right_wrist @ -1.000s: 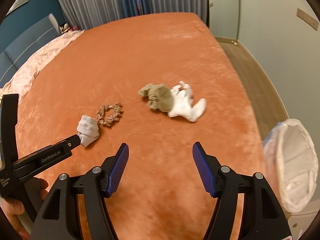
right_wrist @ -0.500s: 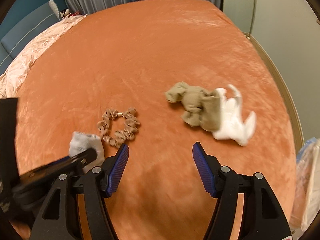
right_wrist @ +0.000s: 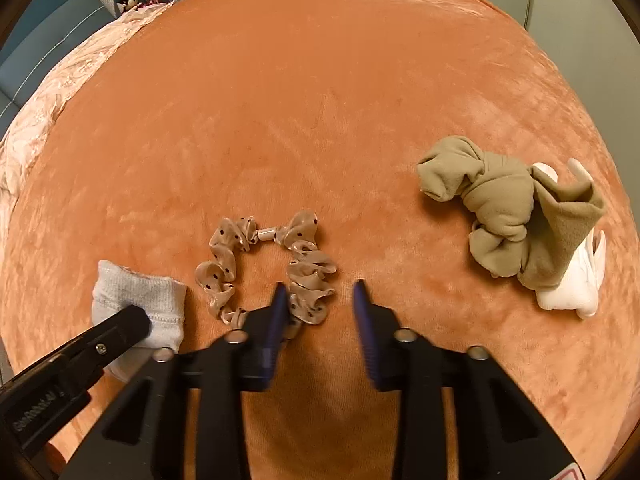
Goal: Collect trash
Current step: 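Grasp the grey sock with the left tool while the right tool grasps the brown scrunchie, then carry the grey sock and brown scrunchie over the wastebasket with both tools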
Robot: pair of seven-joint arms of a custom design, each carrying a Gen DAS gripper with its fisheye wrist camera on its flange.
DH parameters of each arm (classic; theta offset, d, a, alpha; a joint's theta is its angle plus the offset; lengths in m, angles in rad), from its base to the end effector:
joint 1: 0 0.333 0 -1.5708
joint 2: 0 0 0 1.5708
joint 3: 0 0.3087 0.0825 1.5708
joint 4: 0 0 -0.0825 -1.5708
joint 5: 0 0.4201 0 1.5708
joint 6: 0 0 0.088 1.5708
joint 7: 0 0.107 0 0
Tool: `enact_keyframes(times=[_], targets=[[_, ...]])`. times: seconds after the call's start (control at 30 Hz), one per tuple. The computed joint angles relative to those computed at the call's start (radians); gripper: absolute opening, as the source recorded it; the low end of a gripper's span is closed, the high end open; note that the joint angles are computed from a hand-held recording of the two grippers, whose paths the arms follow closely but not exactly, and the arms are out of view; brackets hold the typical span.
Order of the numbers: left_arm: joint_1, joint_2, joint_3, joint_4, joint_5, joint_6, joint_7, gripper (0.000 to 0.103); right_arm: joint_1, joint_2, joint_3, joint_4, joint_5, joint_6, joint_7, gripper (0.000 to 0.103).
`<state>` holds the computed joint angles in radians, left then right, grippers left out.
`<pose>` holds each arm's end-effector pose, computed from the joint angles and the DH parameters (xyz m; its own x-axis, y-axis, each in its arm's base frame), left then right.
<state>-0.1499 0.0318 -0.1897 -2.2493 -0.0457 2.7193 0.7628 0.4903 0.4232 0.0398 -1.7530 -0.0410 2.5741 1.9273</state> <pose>0.5566 -0.1946 0.3683 0.4169 -0.8452 0.3345 -0.8197 -0.5086 -0.2635 0.6196 0.3608 0.3450 0.2166 -0.9690 -0.1190 -0.9155 -0.1593 -0.3694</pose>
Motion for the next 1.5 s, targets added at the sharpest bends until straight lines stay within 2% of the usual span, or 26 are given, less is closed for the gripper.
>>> enact_keyframes(times=[0.1, 0.23, 0.5, 0.83, 1.07, 1.2, 1.5], targets=[[-0.006, -0.016, 0.000, -0.001, 0.072, -0.021, -0.049, 0.029, -0.018, -0.044, 0.018, -0.055, 0.041, 0.014, -0.021, 0.011], [-0.019, -0.053, -0.007, -0.016, 0.093, -0.026, -0.074, 0.028, -0.036, -0.149, 0.029, -0.191, 0.077, 0.077, -0.030, 0.010], [-0.083, -0.110, -0.045, -0.005, 0.136, -0.055, -0.133, 0.028, -0.103, -0.420, 0.050, -0.460, 0.169, 0.183, -0.059, 0.010], [-0.185, -0.082, -0.115, 0.159, 0.297, -0.123, -0.241, 0.028, -0.220, -0.746, 0.044, -0.700, 0.176, 0.237, -0.077, 0.010], [-0.261, 0.010, -0.142, 0.323, 0.377, -0.159, -0.281, 0.029, -0.321, -0.945, 0.023, -0.826, 0.203, 0.246, -0.126, 0.010], [-0.319, 0.084, -0.153, 0.437, 0.433, -0.206, -0.279, 0.029, -0.381, -1.040, 0.000, -0.884, 0.218, 0.241, -0.159, 0.010], [-0.460, 0.322, -0.145, 0.757, 0.475, -0.287, -0.214, 0.029, -0.518, -1.173, -0.055, -0.971, 0.244, 0.218, -0.230, 0.010]])
